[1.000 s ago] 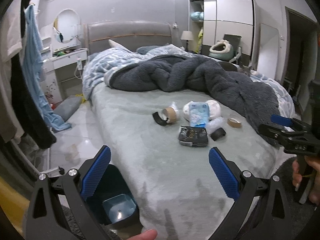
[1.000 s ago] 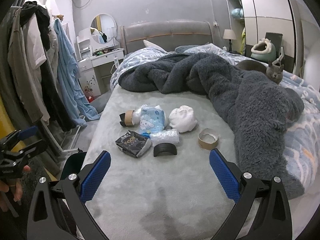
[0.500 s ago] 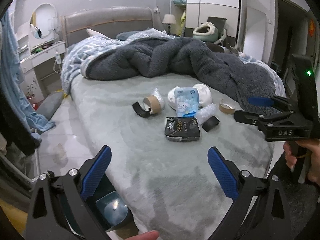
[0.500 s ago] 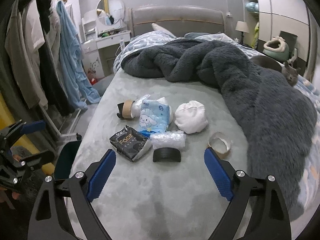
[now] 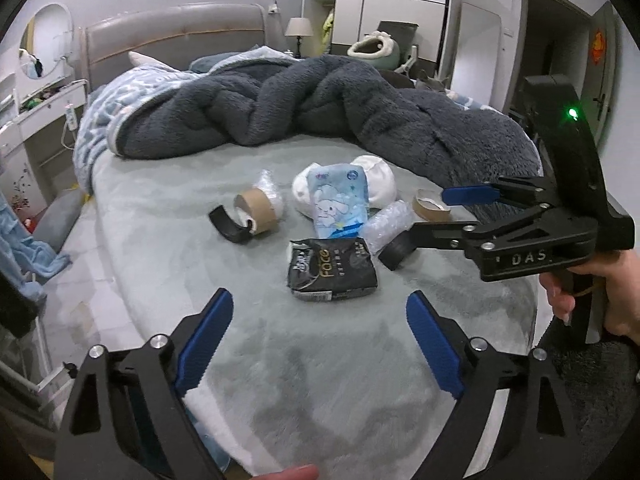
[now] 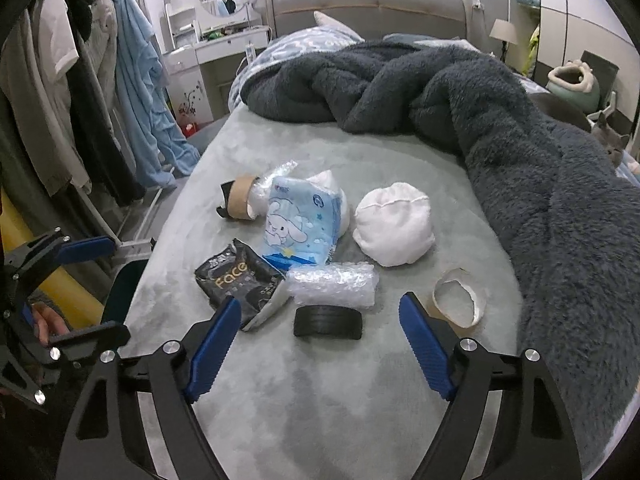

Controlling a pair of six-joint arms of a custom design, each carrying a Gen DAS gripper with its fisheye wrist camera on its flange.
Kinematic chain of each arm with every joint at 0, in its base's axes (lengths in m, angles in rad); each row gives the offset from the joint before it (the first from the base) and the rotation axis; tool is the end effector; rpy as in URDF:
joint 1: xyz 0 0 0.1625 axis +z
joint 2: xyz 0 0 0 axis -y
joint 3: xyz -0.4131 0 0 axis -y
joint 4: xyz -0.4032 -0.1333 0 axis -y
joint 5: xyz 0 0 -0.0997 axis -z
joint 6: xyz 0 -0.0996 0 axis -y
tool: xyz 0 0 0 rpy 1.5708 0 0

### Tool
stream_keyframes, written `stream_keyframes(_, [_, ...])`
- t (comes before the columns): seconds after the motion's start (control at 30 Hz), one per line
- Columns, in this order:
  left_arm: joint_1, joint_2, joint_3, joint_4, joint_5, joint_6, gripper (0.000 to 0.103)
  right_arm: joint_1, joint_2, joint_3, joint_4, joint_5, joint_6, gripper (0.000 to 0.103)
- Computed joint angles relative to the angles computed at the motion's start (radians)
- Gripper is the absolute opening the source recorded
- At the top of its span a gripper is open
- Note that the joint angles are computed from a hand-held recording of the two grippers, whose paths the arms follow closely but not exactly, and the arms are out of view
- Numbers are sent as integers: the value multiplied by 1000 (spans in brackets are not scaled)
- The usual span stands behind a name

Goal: Collect trash
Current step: 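Grasp the black Face snack bag with the left tool while the right tool grasps the bubble-wrap roll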

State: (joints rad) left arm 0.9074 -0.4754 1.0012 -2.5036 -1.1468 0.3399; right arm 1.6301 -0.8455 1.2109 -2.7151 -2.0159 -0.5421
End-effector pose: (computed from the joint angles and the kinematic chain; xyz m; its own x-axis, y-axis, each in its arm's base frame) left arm -0.3821 -0.7719 0.1053 -0.5831 0.6494 -0.4882 0.8060 0.5378 -0.2473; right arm 0.1368 -0.7780 0.3336 -0.7654 -0.1537 0.6249 -0.5102 0.7368 -0.4437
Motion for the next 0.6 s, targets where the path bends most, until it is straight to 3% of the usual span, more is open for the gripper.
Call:
stream_keyframes(0.47, [32,126,-181,118,-54,-16,90,-18,88,-173,183,-15,62,75])
stream_keyframes(0.6, [32,159,-224,144,-52,-17,92,-19,111,-209,214,-36,83,67])
